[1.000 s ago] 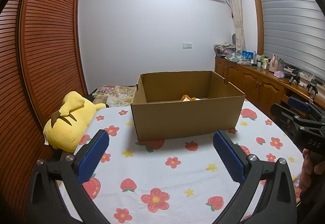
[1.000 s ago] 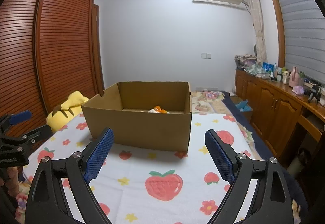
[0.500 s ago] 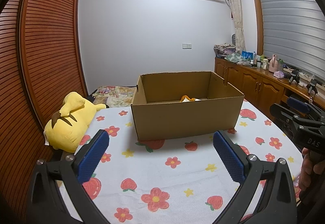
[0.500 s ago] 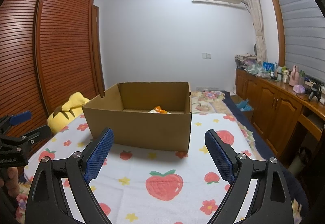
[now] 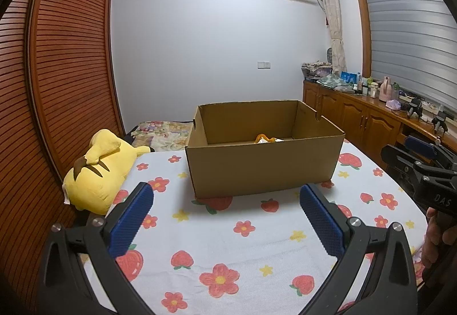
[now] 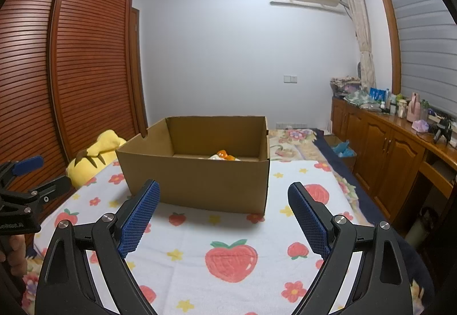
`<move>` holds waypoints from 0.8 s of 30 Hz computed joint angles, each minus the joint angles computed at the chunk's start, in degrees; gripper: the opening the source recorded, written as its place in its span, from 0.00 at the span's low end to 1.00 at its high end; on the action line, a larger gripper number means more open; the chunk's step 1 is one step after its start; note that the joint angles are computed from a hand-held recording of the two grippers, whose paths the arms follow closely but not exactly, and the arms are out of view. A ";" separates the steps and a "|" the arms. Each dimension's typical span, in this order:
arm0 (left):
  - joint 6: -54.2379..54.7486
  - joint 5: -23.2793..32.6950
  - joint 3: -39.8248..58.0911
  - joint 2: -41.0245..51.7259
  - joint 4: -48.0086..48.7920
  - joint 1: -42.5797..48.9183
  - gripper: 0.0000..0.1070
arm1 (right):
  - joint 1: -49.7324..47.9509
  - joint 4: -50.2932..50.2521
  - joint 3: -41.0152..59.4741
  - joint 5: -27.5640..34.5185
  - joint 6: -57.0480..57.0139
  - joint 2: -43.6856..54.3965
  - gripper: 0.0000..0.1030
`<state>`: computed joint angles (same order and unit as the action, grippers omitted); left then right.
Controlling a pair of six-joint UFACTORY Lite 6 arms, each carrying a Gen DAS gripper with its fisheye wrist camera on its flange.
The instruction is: Organize snacks
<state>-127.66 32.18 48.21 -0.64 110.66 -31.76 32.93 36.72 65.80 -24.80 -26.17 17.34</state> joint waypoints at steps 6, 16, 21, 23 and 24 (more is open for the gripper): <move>-0.45 -0.28 0.13 0.18 0.50 0.46 0.96 | 0.07 0.25 0.13 -0.02 -0.17 0.08 0.90; -0.70 -0.22 -0.01 0.21 0.91 0.48 0.96 | 0.02 -0.21 0.05 0.25 0.47 -0.06 0.90; -0.96 -0.54 -0.26 -0.17 1.26 0.74 0.96 | -0.03 -0.39 0.00 0.29 0.66 -0.09 0.90; -0.87 -0.29 -0.29 -0.16 1.03 0.53 0.96 | -0.04 -0.38 -0.01 0.23 0.61 -0.08 0.90; -0.83 -0.36 -0.28 -0.17 1.06 0.57 0.96 | -0.05 -0.42 -0.01 0.20 0.67 -0.06 0.90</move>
